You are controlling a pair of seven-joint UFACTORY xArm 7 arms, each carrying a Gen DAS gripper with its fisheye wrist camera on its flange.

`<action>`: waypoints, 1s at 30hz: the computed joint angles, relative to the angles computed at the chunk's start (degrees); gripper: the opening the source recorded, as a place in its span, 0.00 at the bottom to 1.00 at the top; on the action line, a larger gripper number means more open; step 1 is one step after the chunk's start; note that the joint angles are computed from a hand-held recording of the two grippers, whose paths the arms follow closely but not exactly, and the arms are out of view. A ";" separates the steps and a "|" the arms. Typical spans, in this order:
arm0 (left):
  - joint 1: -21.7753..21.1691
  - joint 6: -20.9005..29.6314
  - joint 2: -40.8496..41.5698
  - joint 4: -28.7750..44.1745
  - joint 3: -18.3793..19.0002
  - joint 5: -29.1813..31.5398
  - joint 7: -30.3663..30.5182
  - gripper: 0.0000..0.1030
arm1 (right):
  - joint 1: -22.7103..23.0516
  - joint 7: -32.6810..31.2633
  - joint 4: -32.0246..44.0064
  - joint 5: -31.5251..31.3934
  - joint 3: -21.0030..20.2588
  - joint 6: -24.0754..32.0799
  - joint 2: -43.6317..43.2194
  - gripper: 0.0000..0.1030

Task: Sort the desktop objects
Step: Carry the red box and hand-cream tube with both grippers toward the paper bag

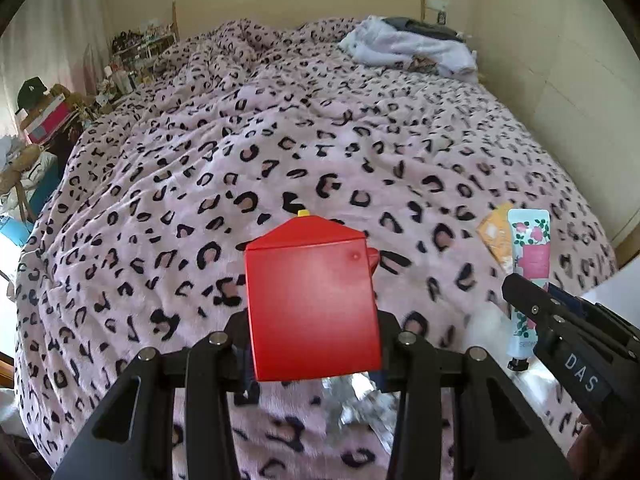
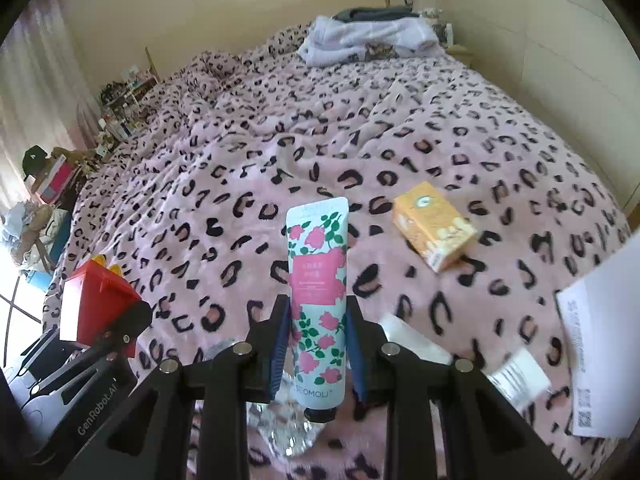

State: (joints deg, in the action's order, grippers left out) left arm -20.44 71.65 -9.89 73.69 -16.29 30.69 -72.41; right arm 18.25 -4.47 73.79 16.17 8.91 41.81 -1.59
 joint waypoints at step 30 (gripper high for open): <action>-26.31 17.36 26.74 41.19 1.88 11.53 -1.99 0.41 | -9.40 -14.25 -10.04 10.07 -13.60 9.74 -20.57 0.26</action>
State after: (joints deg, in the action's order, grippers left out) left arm -46.75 89.01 16.85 114.88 -14.41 42.22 -74.40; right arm 8.85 -18.72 63.75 26.24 -4.69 51.55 -22.16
